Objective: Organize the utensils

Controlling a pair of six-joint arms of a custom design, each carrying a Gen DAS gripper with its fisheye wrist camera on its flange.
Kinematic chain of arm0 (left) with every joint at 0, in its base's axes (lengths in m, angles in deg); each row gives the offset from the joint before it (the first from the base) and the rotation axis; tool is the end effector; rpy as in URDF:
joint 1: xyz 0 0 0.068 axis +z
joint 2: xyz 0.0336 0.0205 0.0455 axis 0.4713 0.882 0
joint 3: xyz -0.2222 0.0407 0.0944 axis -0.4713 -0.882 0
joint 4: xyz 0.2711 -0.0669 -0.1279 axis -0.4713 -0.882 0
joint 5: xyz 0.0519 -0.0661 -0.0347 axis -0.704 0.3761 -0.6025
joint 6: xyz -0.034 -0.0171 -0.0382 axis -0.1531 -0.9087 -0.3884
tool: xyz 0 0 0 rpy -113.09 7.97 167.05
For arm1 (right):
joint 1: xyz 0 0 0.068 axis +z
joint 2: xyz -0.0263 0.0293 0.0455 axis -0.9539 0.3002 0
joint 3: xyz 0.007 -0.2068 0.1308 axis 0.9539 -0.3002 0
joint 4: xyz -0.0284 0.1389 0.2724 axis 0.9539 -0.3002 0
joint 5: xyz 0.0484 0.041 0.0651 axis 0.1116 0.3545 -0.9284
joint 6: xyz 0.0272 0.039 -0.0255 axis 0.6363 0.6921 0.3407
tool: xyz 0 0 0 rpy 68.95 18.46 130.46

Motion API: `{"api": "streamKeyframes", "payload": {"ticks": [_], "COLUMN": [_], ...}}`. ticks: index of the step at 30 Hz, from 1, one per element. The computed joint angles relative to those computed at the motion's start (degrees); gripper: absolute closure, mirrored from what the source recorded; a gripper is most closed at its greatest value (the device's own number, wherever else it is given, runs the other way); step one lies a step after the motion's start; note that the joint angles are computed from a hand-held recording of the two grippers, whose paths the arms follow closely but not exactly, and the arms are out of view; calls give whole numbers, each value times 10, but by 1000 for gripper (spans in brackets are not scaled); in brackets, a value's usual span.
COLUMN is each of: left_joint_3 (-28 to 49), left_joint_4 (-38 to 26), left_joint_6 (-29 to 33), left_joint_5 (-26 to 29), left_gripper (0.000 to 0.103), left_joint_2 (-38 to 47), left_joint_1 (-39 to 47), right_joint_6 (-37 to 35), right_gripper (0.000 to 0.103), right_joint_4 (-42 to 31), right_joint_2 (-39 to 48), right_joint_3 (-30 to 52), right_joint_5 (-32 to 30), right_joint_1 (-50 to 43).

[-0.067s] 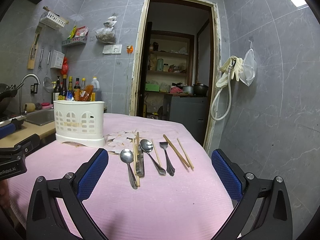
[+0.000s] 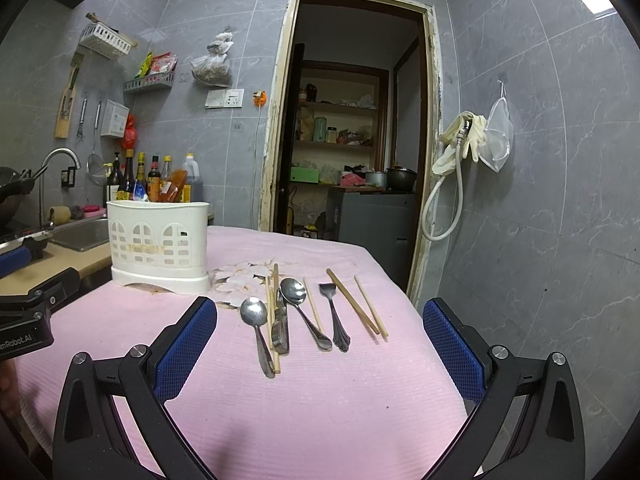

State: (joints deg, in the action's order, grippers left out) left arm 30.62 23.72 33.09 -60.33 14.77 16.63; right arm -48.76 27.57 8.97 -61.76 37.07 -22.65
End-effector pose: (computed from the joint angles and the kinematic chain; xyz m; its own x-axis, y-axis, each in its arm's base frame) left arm 0.2331 -0.0477 0.1851 -0.2235 0.0617 -0.9727 0.2119 0.9772 0.0133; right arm 0.1725 0.1566 0.2127 -0.1972 -0.0693 -0.9779 0.1947 0.9749 -0.1083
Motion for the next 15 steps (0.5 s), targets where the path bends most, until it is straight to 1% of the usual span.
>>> {"api": "streamKeyframes", "payload": {"ticks": [10, 12, 15], "left_joint_3": [4, 3, 10], "left_joint_4": [-3, -6, -11], "left_joint_6": [2, 2, 2], "left_joint_5": [-3, -5, -4], "left_gripper": [3, 3, 3], "left_joint_2": [4, 2, 8], "left_joint_1": [-3, -5, -6], "right_joint_6": [2, 1, 6], "right_gripper": [0, 0, 0], "right_joint_4": [-7, 27, 32], "right_joint_2": [-5, 32, 43], "right_joint_3": [0, 4, 6], "right_joint_5": [-2, -8, -8], "right_joint_1": [-2, -8, -6]}}
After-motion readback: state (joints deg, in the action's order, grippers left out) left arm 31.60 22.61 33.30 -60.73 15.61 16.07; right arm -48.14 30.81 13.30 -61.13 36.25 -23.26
